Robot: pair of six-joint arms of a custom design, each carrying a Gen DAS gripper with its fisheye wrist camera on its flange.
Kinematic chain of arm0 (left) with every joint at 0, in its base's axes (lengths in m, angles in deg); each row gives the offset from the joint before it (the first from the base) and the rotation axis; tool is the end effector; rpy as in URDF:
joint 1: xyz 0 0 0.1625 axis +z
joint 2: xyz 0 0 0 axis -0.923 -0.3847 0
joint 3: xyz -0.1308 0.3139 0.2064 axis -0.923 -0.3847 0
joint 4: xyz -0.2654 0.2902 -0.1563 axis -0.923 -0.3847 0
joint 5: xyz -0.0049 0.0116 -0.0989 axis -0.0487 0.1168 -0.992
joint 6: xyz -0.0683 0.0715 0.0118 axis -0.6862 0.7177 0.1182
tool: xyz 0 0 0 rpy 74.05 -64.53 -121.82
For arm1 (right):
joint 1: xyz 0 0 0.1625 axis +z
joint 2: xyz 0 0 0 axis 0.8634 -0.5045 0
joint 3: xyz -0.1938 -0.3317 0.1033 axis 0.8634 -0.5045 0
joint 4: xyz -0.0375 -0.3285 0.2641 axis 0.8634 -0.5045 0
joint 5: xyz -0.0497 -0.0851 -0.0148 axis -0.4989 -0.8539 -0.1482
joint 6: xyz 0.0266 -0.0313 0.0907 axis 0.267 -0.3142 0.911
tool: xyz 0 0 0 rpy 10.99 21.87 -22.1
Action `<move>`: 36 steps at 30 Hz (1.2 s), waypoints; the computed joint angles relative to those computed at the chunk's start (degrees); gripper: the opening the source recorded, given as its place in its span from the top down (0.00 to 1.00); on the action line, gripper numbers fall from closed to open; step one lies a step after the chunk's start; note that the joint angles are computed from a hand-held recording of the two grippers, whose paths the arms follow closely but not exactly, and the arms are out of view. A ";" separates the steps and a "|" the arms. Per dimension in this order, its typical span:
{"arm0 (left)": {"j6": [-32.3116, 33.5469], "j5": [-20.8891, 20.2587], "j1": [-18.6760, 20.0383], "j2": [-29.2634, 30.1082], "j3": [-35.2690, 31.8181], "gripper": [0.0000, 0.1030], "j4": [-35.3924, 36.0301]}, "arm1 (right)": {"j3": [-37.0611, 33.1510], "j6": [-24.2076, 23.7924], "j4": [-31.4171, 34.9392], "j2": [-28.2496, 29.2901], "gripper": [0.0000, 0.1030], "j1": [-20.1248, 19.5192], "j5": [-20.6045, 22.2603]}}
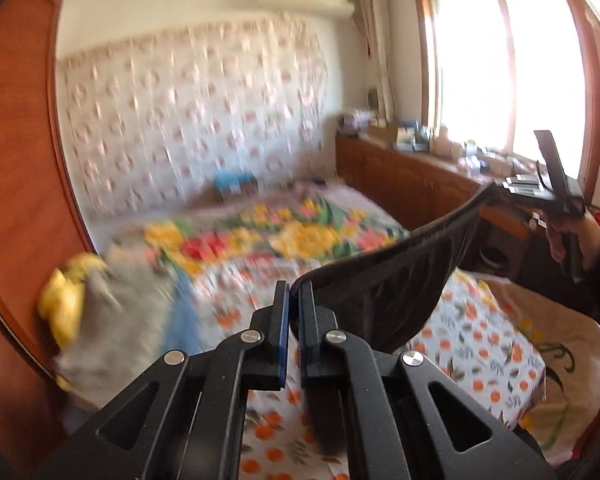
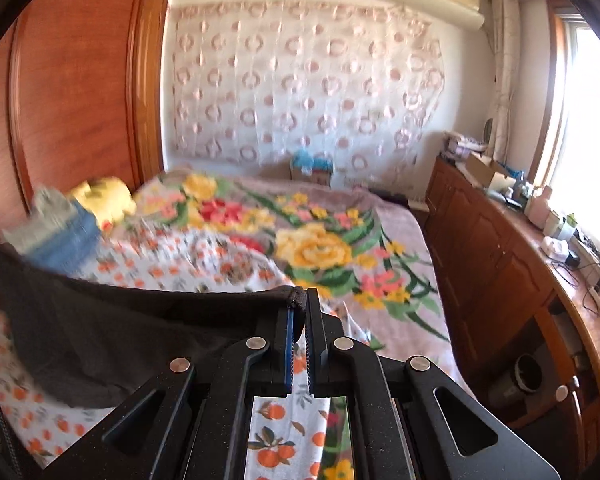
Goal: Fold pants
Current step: 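Lift the black garment with both tools and shake it open above the bed, then lay the black garment flat on the bed with both tools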
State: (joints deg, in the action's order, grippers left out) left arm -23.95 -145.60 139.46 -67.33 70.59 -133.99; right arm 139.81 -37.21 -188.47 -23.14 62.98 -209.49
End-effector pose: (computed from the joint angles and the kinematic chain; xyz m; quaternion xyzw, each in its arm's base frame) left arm 0.0137 -0.4666 0.3880 0.4261 0.8024 -0.3692 0.1957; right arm 0.3223 -0.4015 0.0813 0.2189 -0.7676 0.4701 0.3766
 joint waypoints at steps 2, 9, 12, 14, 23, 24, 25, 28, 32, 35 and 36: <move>-0.02 -0.59 -1.81 -2.90 -0.61 0.96 1.55 | 1.66 0.31 -1.02 -1.13 0.96 2.69 -0.36; 1.34 0.58 -4.57 -7.60 -0.55 0.96 0.59 | 6.77 1.37 -3.07 -3.26 0.96 9.97 -1.64; 2.00 0.72 -2.80 -4.84 -1.86 0.96 -0.36 | 8.31 1.81 -2.28 -3.89 0.96 9.60 -1.31; 2.21 0.84 -1.05 -1.60 -3.43 0.96 -1.06 | 8.23 1.69 -1.56 -3.98 0.96 7.41 0.01; 2.98 3.36 -0.39 9.76 -10.60 0.96 -6.65 | 1.77 -0.38 -1.15 -3.75 0.96 3.16 3.87; 3.25 2.99 -0.98 9.35 -10.56 0.96 -7.20 | 1.23 -1.24 -2.85 -3.66 0.96 3.54 4.49; 3.49 2.78 -1.38 9.00 -10.38 0.96 -7.65 | 1.38 -1.53 -4.04 -3.99 0.96 3.91 5.12; 4.98 1.02 -2.36 6.26 -8.64 0.96 -8.05 | 3.10 -1.99 -6.81 -5.45 0.96 5.30 5.61; 6.18 -1.04 -0.46 2.62 -4.53 0.96 -7.02 | 9.52 1.76 -8.92 -5.80 0.96 4.99 5.83; 6.50 -2.41 3.48 0.56 -0.56 0.96 -5.05 | 16.11 6.36 -11.41 -2.98 0.96 3.28 5.78; 7.06 -2.64 5.05 0.24 1.06 0.96 -5.25 | 18.33 8.10 -12.40 -1.65 0.96 2.65 6.07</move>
